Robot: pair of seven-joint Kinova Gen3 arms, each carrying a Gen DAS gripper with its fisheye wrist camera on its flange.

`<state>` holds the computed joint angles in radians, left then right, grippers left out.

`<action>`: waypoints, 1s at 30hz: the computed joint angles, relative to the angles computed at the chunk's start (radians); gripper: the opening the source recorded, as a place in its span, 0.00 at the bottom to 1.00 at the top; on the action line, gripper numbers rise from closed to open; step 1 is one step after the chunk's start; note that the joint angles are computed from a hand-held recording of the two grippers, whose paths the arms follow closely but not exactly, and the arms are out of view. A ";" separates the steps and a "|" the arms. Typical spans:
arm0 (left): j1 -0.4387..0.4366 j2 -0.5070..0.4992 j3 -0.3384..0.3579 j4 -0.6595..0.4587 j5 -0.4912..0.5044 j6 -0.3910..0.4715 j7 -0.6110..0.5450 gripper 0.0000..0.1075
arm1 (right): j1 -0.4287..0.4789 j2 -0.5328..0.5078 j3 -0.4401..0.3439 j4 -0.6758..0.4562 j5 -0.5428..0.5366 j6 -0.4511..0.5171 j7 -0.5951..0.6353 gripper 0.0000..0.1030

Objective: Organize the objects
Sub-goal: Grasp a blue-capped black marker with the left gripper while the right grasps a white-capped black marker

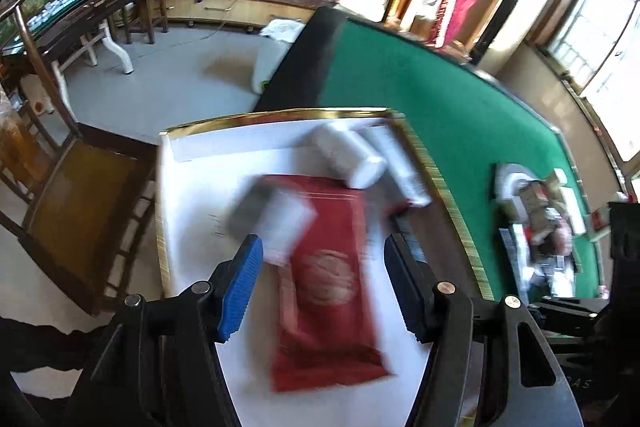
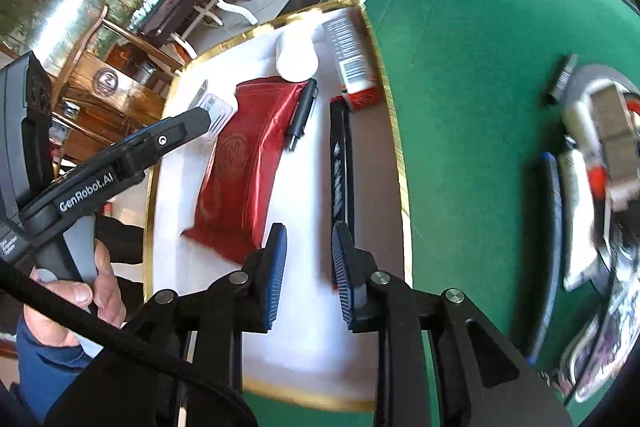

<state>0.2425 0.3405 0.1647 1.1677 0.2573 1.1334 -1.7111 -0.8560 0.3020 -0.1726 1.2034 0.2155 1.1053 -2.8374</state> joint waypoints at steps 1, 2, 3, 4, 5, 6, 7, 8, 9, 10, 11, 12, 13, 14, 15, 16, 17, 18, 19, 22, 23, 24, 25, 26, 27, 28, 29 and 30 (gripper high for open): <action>0.002 -0.009 0.013 -0.001 0.021 0.014 -0.004 0.53 | -0.012 -0.025 0.003 0.026 0.013 -0.001 -0.024 0.21; 0.011 -0.013 0.020 -0.006 0.027 0.026 -0.001 0.53 | -0.024 -0.057 0.002 0.060 0.029 -0.005 -0.056 0.21; 0.020 -0.019 0.028 -0.008 0.038 0.036 -0.001 0.53 | -0.028 -0.092 -0.009 0.099 0.047 -0.016 -0.088 0.21; 0.030 -0.025 0.038 -0.010 0.053 0.049 0.000 0.53 | -0.018 -0.122 -0.038 0.130 0.072 -0.018 -0.124 0.24; 0.044 -0.026 0.049 -0.017 0.068 0.068 0.003 0.53 | -0.026 -0.156 -0.050 0.160 0.098 -0.010 -0.165 0.26; 0.065 -0.024 0.061 -0.027 0.077 0.086 0.008 0.53 | -0.017 -0.184 -0.080 0.185 0.123 0.001 -0.205 0.29; 0.085 -0.021 0.066 -0.036 0.082 0.096 0.015 0.53 | -0.008 -0.213 -0.108 0.210 0.144 0.014 -0.246 0.31; 0.116 -0.012 0.074 -0.053 0.079 0.109 0.030 0.53 | -0.017 -0.250 -0.117 0.241 0.161 0.033 -0.287 0.31; 0.148 0.002 0.079 -0.074 0.070 0.121 0.048 0.53 | -0.045 -0.289 -0.109 0.271 0.176 0.055 -0.327 0.31; 0.182 0.014 0.084 -0.090 0.060 0.128 0.068 0.53 | -0.054 -0.309 -0.116 0.287 0.196 0.068 -0.368 0.31; 0.226 0.034 0.086 -0.121 0.038 0.144 0.097 0.53 | -0.047 -0.342 -0.142 0.313 0.207 0.087 -0.409 0.31; 0.266 0.055 0.085 -0.149 0.015 0.160 0.119 0.53 | -0.045 -0.368 -0.161 0.333 0.218 0.106 -0.448 0.31; 0.294 0.067 0.087 -0.160 -0.009 0.169 0.141 0.53 | -0.038 -0.392 -0.184 0.348 0.227 0.127 -0.481 0.31; 0.340 0.091 0.074 -0.191 -0.041 0.191 0.179 0.53 | -0.027 -0.429 -0.214 0.372 0.226 0.158 -0.517 0.31; 0.371 0.113 0.066 -0.217 -0.065 0.209 0.214 0.53 | -0.022 -0.453 -0.226 0.385 0.224 0.174 -0.537 0.31; 0.398 0.135 0.058 -0.239 -0.086 0.221 0.241 0.53 | -0.014 -0.485 -0.249 0.407 0.218 0.191 -0.567 0.31; 0.429 0.159 0.050 -0.264 -0.113 0.236 0.270 0.53 | -0.004 -0.508 -0.270 0.419 0.214 0.207 -0.588 0.31; 0.456 0.183 0.039 -0.293 -0.138 0.258 0.301 0.53 | 0.006 -0.532 -0.298 0.430 0.212 0.231 -0.616 0.31; 0.479 0.202 0.028 -0.316 -0.161 0.274 0.331 0.53 | 0.017 -0.558 -0.323 0.444 0.206 0.250 -0.642 0.31; 0.523 0.239 0.002 -0.353 -0.215 0.304 0.392 0.53 | 0.053 -0.630 -0.377 0.473 0.176 0.294 -0.686 0.32; 0.536 0.255 -0.004 -0.371 -0.234 0.322 0.404 0.53 | 0.065 -0.655 -0.391 0.482 0.164 0.308 -0.695 0.32; 0.545 0.269 -0.006 -0.391 -0.243 0.336 0.415 0.53 | 0.076 -0.680 -0.401 0.490 0.151 0.322 -0.698 0.33; 0.554 0.279 -0.011 -0.403 -0.252 0.342 0.430 0.53 | 0.090 -0.700 -0.416 0.495 0.141 0.338 -0.706 0.34; 0.571 0.292 -0.019 -0.423 -0.270 0.355 0.445 0.53 | 0.103 -0.712 -0.425 0.496 0.133 0.345 -0.707 0.34; 0.580 0.306 -0.022 -0.443 -0.280 0.369 0.451 0.53 | 0.114 -0.730 -0.429 0.497 0.122 0.353 -0.703 0.34; 0.584 0.316 -0.023 -0.455 -0.281 0.374 0.459 0.53 | 0.127 -0.743 -0.441 0.498 0.111 0.362 -0.704 0.34; 0.595 0.325 -0.028 -0.467 -0.291 0.380 0.467 0.51 | 0.140 -0.757 -0.447 0.501 0.101 0.370 -0.702 0.34; 0.606 0.329 -0.034 -0.470 -0.304 0.379 0.470 0.48 | 0.151 -0.769 -0.449 0.503 0.091 0.375 -0.696 0.34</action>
